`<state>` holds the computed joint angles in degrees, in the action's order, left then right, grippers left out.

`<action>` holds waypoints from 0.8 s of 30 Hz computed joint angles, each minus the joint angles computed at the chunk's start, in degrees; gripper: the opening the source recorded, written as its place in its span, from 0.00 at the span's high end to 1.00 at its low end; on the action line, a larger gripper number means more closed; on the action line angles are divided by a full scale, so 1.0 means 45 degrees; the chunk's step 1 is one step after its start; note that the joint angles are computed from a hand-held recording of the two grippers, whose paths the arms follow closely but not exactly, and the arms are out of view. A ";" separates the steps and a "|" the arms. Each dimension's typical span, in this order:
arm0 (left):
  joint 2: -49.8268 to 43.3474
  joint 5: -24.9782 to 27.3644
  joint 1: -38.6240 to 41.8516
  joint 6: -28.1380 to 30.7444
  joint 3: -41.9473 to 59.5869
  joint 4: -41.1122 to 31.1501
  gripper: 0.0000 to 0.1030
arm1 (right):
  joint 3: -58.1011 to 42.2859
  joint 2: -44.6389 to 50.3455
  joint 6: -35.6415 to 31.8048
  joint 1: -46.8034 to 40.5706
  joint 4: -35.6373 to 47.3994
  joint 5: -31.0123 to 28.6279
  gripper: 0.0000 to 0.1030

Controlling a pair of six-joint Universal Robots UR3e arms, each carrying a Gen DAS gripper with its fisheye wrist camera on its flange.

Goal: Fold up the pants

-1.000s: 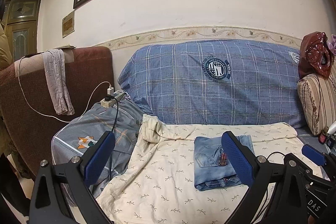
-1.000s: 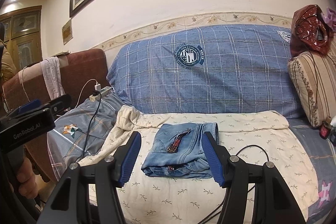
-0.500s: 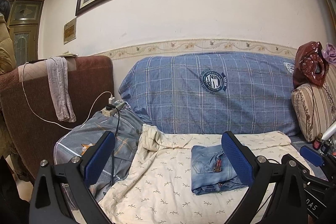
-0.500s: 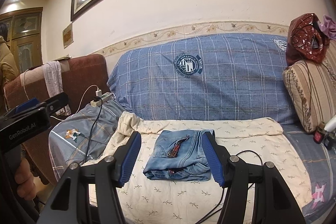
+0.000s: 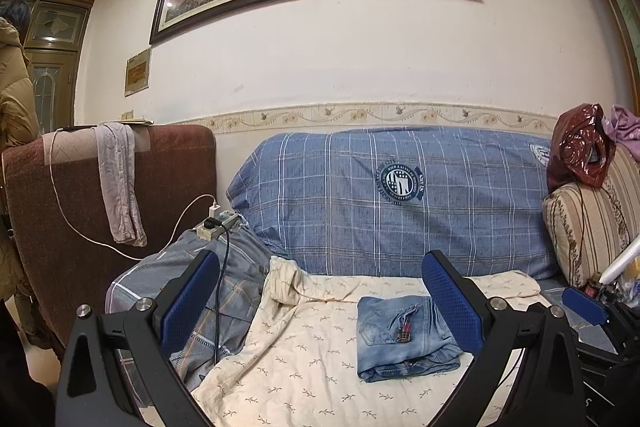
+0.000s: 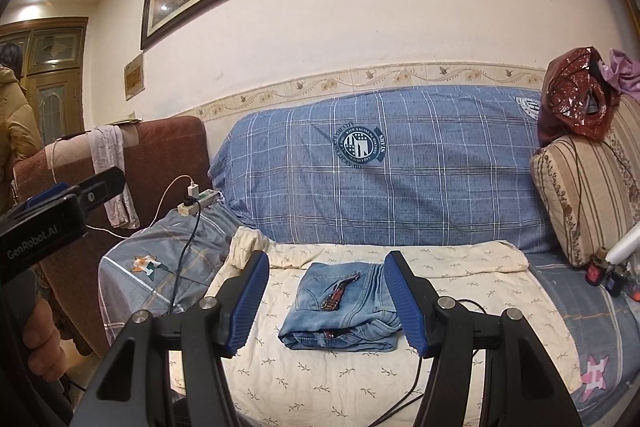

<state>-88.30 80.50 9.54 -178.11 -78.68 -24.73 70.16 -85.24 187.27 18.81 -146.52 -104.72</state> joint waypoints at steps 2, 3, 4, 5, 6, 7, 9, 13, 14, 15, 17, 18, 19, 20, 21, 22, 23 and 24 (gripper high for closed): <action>0.0077 -0.0116 0.0039 0.0007 -0.0038 0.0002 0.02 | 0.0023 -0.0064 -0.0020 0.0016 0.0006 -0.0003 0.38; 0.0123 -0.0159 0.0045 0.0019 -0.0060 -0.0017 0.02 | 0.0083 -0.0129 -0.0032 0.0011 -0.0006 -0.0007 0.38; 0.0170 -0.0222 0.0057 0.0039 -0.0096 -0.0035 0.02 | 0.0115 -0.0164 -0.0024 0.0012 -0.0015 -0.0017 0.38; 0.0189 -0.0305 0.0072 0.0056 -0.0083 -0.0092 0.02 | 0.0114 -0.0187 -0.0009 -0.0015 0.0013 0.0018 0.38; 0.0215 -0.0335 0.0061 0.0051 -0.0092 -0.0125 0.02 | 0.0138 -0.0219 0.0002 -0.0027 0.0021 0.0030 0.38; 0.0229 -0.0368 0.0065 0.0034 -0.0090 -0.0146 0.02 | 0.0170 -0.0249 0.0005 -0.0033 0.0009 0.0029 0.38; 0.0270 -0.0391 0.0064 0.0006 -0.0124 -0.0105 0.02 | 0.0236 -0.0274 0.0007 -0.0063 -0.0056 0.0041 0.38; 0.0288 -0.0369 0.0024 0.0003 -0.0177 0.0011 0.02 | 0.0336 -0.0337 0.0020 -0.0159 -0.0075 0.0131 0.38; 0.0297 -0.0391 0.0021 0.0012 -0.0200 0.0025 0.02 | 0.0332 -0.0332 0.0024 -0.0196 -0.0055 0.0187 0.38; 0.0294 -0.0362 -0.0017 0.0021 -0.0199 0.0027 0.02 | 0.0335 -0.0336 0.0038 -0.0208 -0.0041 0.0209 0.38; 0.0266 -0.0384 -0.0062 0.0073 -0.0170 -0.0008 0.02 | 0.0349 -0.0317 0.0054 -0.0231 -0.0039 0.0249 0.38; 0.0273 -0.0421 -0.0062 0.0097 -0.0167 -0.0052 0.02 | 0.0358 -0.0306 0.0049 -0.0237 -0.0038 0.0267 0.38; 0.0259 -0.0437 -0.0071 0.0110 -0.0148 -0.0084 0.02 | 0.0388 -0.0309 0.0049 -0.0227 -0.0058 0.0258 0.38; 0.0239 -0.0466 -0.0077 0.0116 -0.0145 -0.0087 0.02 | 0.0400 -0.0295 0.0044 -0.0216 -0.0073 0.0252 0.38; 0.0230 -0.0477 -0.0095 0.0131 -0.0151 -0.0082 0.02 | 0.0330 -0.0228 0.0064 -0.0141 -0.0050 0.0175 0.38; 0.0211 -0.0463 -0.0114 0.0151 -0.0134 -0.0100 0.02 | 0.0336 -0.0211 0.0067 -0.0142 -0.0051 0.0194 0.38; 0.0176 -0.0436 -0.0135 0.0167 -0.0110 -0.0115 0.02 | 0.0349 -0.0201 0.0070 -0.0142 -0.0055 0.0202 0.38; 0.0153 -0.0449 -0.0133 0.0172 -0.0094 -0.0122 0.02 | 0.0345 -0.0184 0.0073 -0.0143 -0.0041 0.0201 0.38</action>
